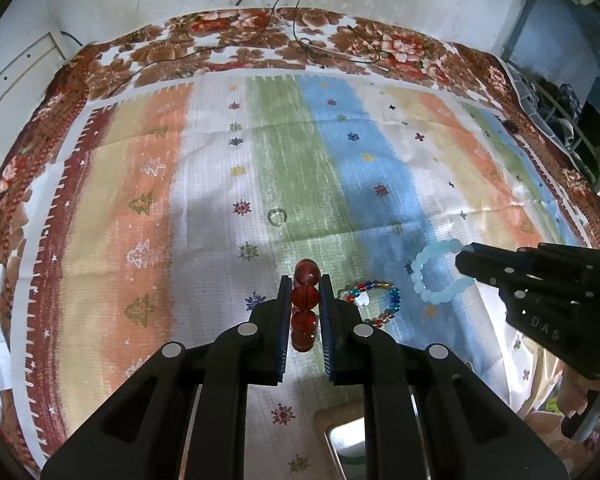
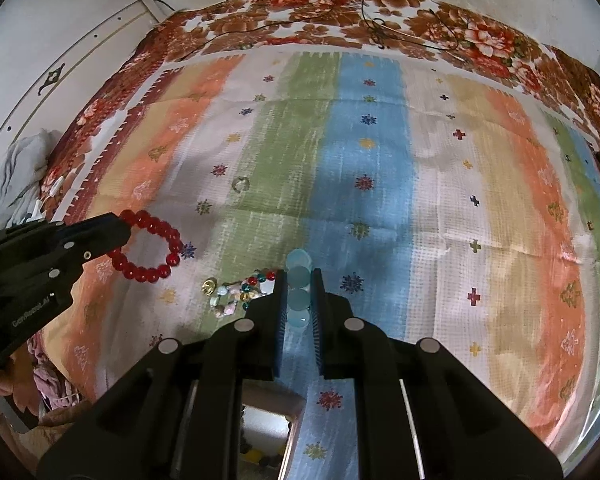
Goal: Organize jewelry
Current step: 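Carry the red bracelet with the left tool while the right tool carries the light blue bracelet to the tin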
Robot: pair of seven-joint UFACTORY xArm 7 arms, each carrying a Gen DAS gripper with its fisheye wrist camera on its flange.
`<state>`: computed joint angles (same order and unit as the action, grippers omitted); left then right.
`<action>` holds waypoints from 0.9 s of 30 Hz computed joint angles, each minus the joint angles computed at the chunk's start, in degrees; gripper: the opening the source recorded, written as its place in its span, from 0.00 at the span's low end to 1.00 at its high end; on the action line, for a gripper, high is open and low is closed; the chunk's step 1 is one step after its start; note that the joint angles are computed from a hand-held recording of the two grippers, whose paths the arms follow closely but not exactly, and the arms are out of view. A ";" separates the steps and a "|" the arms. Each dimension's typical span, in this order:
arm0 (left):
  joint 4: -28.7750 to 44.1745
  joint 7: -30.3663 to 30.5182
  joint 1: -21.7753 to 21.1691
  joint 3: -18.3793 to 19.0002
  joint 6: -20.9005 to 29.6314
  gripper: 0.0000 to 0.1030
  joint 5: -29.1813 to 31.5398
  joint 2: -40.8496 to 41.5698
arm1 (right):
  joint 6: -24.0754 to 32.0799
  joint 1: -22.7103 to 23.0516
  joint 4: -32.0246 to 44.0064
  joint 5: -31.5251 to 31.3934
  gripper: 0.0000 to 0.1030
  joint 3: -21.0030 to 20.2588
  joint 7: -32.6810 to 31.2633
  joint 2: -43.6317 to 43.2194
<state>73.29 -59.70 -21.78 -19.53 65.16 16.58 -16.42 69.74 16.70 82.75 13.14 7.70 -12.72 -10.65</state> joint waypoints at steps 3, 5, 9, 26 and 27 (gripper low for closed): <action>0.99 0.16 -0.25 -0.64 0.94 0.12 0.84 0.39 | 0.00 0.17 -0.16 0.03 0.12 0.09 -0.26 -0.51; 1.37 0.01 -0.50 -0.89 1.24 0.12 1.25 0.44 | -0.04 0.27 -0.26 0.30 0.12 0.03 -0.60 -0.97; 2.34 -2.25 -0.83 -1.92 1.49 0.12 2.40 0.56 | -0.10 0.44 -0.32 0.83 0.12 -0.06 -1.17 -1.80; 8.40 -6.94 -5.03 -4.74 7.08 0.12 9.48 3.48 | -0.17 1.17 -4.11 3.57 0.12 -0.96 -2.93 -8.60; 8.56 -7.10 -5.24 -4.88 7.36 0.12 9.78 3.51 | -0.15 1.22 -4.38 3.71 0.12 -1.01 -3.06 -9.08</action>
<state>81.85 -66.81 -27.02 -24.41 72.52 26.36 -12.91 69.58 17.92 78.37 16.85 6.69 -15.78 -19.73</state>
